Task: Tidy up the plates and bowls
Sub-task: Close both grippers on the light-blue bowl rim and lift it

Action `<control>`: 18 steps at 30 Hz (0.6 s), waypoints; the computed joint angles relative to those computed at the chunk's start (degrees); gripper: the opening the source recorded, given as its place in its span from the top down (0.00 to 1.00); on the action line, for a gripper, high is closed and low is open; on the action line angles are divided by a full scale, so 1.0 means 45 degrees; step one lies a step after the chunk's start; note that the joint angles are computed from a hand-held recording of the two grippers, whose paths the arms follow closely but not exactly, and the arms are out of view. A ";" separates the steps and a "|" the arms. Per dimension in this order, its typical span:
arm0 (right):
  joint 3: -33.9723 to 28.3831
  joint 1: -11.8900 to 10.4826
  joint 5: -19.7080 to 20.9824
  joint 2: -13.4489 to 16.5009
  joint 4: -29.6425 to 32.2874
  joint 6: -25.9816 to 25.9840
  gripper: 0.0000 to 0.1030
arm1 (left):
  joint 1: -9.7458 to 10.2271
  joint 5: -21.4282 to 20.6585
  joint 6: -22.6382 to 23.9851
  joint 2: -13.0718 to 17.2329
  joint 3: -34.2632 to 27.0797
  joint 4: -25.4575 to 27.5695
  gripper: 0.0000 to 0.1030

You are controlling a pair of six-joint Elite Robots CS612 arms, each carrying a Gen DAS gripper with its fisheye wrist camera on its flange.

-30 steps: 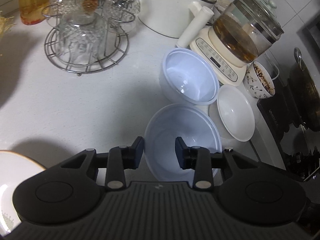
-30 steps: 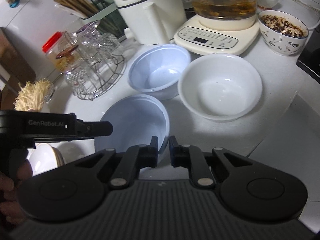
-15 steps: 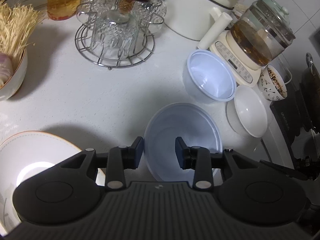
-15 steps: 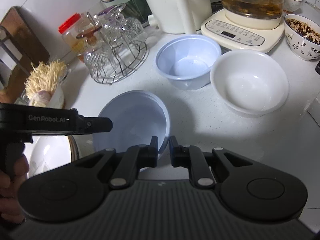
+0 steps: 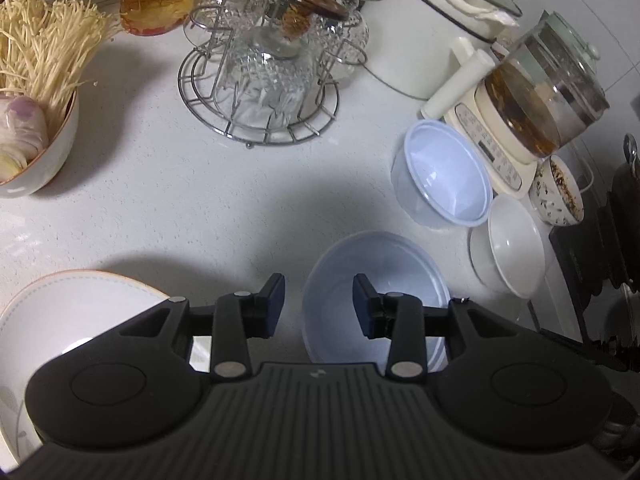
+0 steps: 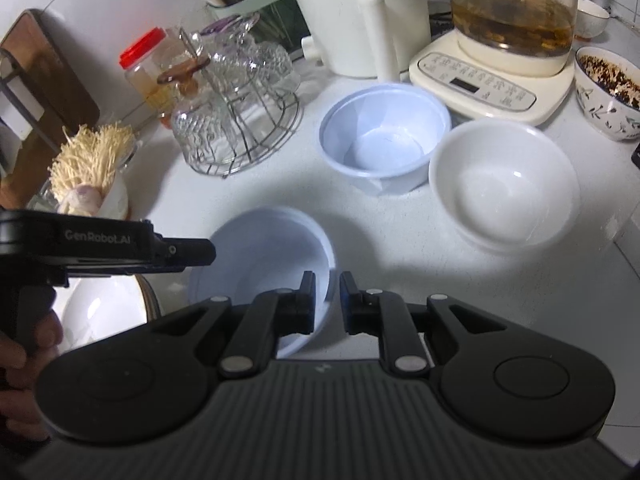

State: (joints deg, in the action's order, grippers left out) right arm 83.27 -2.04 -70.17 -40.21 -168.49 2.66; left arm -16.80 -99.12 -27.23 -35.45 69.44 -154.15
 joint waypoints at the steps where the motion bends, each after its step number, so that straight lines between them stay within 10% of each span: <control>1: -0.0018 -0.0005 -0.0041 -0.0009 -0.0042 0.0098 0.84 | 0.0019 -0.0043 -0.0005 0.0039 -0.0065 -0.0032 0.55; 18: -0.0239 -0.0261 -0.0332 -0.0121 -0.1051 0.0773 0.61 | -0.0050 -0.0242 0.0856 0.0771 -0.2043 0.0362 0.46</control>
